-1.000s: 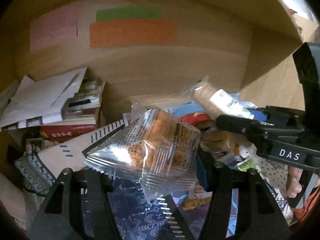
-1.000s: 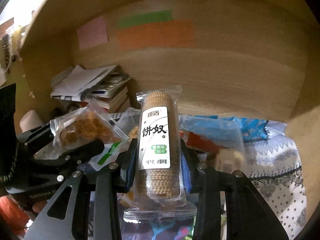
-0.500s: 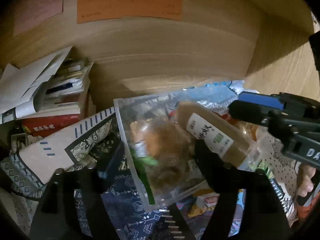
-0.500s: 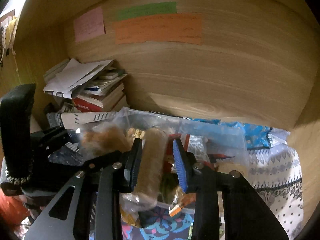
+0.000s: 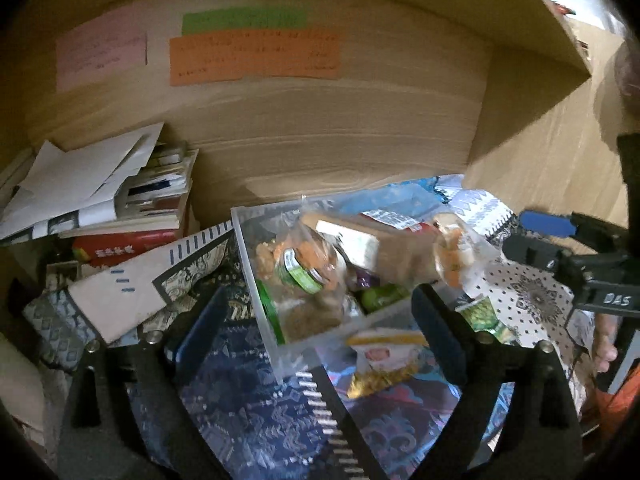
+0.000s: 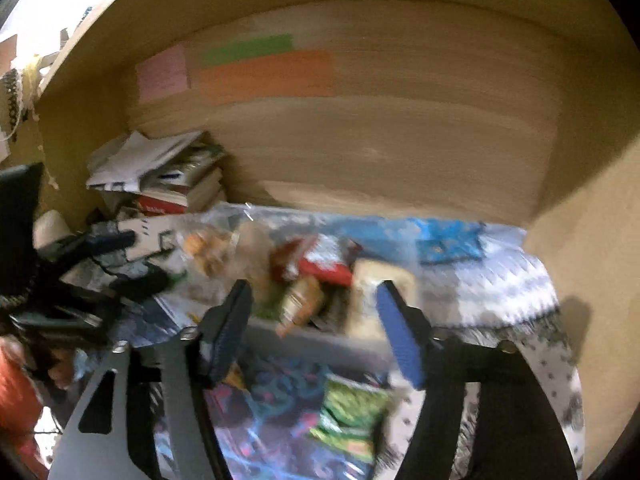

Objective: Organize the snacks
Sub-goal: 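Grasp the yellow chip bag with the left tool while the right tool grasps the green pea bag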

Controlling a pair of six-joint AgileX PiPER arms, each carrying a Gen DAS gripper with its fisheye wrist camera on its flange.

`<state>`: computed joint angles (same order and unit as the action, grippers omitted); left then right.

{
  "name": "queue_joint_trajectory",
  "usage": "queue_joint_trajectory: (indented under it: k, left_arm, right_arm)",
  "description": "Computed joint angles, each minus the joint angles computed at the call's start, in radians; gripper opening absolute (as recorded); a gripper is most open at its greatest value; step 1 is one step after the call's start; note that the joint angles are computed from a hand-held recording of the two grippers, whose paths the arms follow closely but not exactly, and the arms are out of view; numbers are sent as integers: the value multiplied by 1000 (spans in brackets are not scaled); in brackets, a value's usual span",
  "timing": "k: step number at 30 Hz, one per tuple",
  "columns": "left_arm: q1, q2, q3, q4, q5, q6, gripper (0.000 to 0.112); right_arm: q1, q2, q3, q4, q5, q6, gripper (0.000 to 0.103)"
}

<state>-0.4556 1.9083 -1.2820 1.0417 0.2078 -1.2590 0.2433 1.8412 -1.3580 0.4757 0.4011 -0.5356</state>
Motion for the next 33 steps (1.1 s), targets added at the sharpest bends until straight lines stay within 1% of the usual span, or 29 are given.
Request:
queue_joint_trajectory:
  k: [1, 4, 5, 7, 9, 14, 16, 18, 20, 22, 24, 25, 26, 27, 28, 29, 30, 31, 33]
  left_arm:
    - [-2, 6, -3, 10, 2, -8, 95]
    - [-28, -5, 39, 133, 17, -147, 96]
    - [-34, -3, 51, 152, 16, -172, 96]
    - [-45, 14, 58, 144, 15, -180, 96]
    - [-57, 34, 55, 94, 18, -149, 96]
    - [-61, 126, -18, -181, 14, 80, 96]
    - [-72, 165, -62, -204, 42, 100, 96]
    - [-85, 199, -102, -196, 64, 95, 96]
    - [-94, 224, -130, -179, 80, 79, 96]
    - [-105, 254, -176, -206, 102, 113, 95]
    - [-115, 275, -200, -191, 118, 103, 92]
    - [-119, 292, -215, -189, 123, 106, 86]
    - [-120, 306, -233, -225, 132, 148, 76]
    - [-116, 319, -250, -288, 131, 215, 73]
    - [-111, 329, -263, -341, 128, 267, 64]
    - [-107, 336, -271, -386, 124, 311, 52]
    - [-103, 342, -279, -423, 124, 345, 51]
    - [-100, 338, -269, -425, 109, 343, 51]
    - [-97, 325, -247, -410, 80, 329, 46]
  right_arm:
    - [-8, -1, 14, -10, -2, 12, 71]
    - [-29, 16, 44, -59, -4, 64, 72]
    - [-36, 27, 50, -68, -2, 74, 72]
    - [-45, 46, 57, -82, 7, 93, 72]
    - [-48, 71, 59, -77, 16, 90, 72]
    - [-49, 115, 60, -60, 33, 65, 72]
    - [-47, 131, 53, -61, 44, 65, 71]
    - [-42, 135, 57, -64, 47, 70, 68]
    - [-40, 146, 47, -79, 56, 83, 59]
    - [-40, 160, 33, -93, 71, 93, 53]
    - [-31, 158, 37, -127, 54, 114, 46]
    - [-29, 157, 37, -132, 50, 115, 44]
    - [-30, 158, 35, -129, 49, 112, 44]
    - [-30, 155, 39, -126, 43, 108, 43]
    - [-27, 152, 44, -127, 38, 107, 40]
    - [-27, 148, 50, -115, 32, 95, 38]
    - [-29, 150, 49, -107, 29, 85, 37]
    - [-28, 146, 54, -104, 26, 83, 36]
    - [-30, 130, 70, -78, 22, 65, 35]
